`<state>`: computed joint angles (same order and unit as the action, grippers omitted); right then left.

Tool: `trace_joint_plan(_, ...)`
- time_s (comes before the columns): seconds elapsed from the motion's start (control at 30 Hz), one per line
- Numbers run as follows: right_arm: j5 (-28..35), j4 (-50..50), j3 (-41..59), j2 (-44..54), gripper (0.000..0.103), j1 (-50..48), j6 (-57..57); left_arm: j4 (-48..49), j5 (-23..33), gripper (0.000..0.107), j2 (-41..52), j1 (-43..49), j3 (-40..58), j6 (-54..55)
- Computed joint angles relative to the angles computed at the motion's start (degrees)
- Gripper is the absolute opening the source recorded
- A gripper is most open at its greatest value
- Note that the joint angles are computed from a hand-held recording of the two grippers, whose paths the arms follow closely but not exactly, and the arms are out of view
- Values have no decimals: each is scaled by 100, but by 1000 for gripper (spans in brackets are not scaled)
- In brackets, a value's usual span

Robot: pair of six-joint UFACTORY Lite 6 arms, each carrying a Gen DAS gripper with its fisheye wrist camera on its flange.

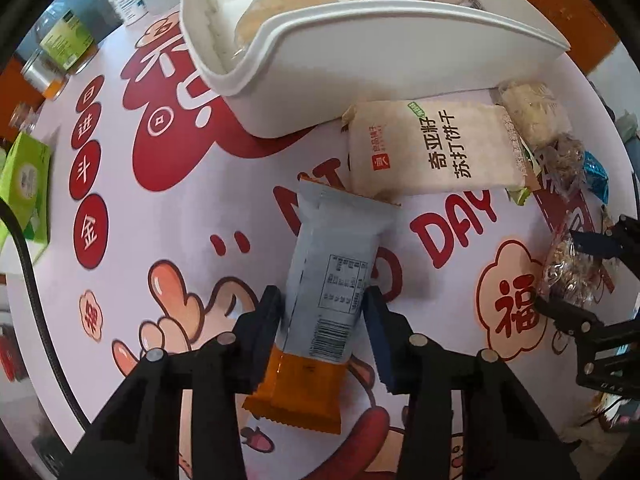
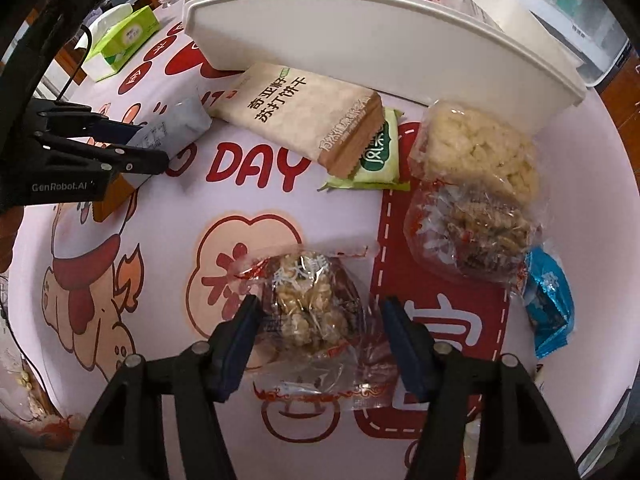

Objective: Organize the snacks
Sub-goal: 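Grasp the orange-white bar with the left gripper while the right grasps the clear nut bag, then carry the bar and nut bag into the white tray and open both grippers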

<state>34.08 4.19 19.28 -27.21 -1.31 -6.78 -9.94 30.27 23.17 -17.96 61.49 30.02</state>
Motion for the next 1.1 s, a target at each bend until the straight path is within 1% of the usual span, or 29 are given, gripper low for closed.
trace_joint_plan(0.1, 100, -221, -91, -298, 54, 297, 415, -97, 141, 35, -176, 115, -45, -51)
trace_joint_plan(0.2, 242, -213, -121, -474, 51, 455, 579, -387, 246, 35, -485, 260, -276, 68)
trace_joint_plan(0.37, 619, -220, -263, -1093, 51, 823, 976, -726, 440, 35, -1231, 423, -754, 245)
trace_joint_plan(0.53, 1063, -285, -311, -1775, 51, 1190, 1428, -1066, 901, 35, -2029, 553, -1113, 252)
trace_joint_plan(0.67, 1465, -315, -248, -2281, 51, 1323, 1625, -1091, 1110, 35, -2598, 540, -1325, 157)
trace_joint_plan(0.77, 1707, -238, -131, -2515, 51, 1129, 1442, -1010, 1241, 35, -3002, 384, -1427, -62)
trace_joint_plan(0.8, 1825, -100, -41, -2580, 51, 846, 1119, -1005, 1265, 35, -3075, 357, -1422, -88)
trace_joint_plan(0.87, 1985, 0, 197, -2622, 51, 634, 910, -953, 1351, 35, -3234, 290, -1318, -172)
trace_joint_plan(0.9, 1933, 55, 265, -2544, 51, 490, 747, -960, 1378, 35, -3281, 287, -1247, -158)
trace_joint_plan(0.97, 2043, 147, 561, -2504, 51, 232, 475, -961, 1465, 35, -3402, 278, -1082, -187)
trace_joint_plan(1.03, 2147, 258, 957, -2394, 51, -75, 132, -999, 1526, 35, -3426, 293, -839, -184)
trace_joint_plan(1.1, 2121, 310, 1398, -2102, 51, -279, -118, -979, 1606, 35, -3465, 284, -506, -256)
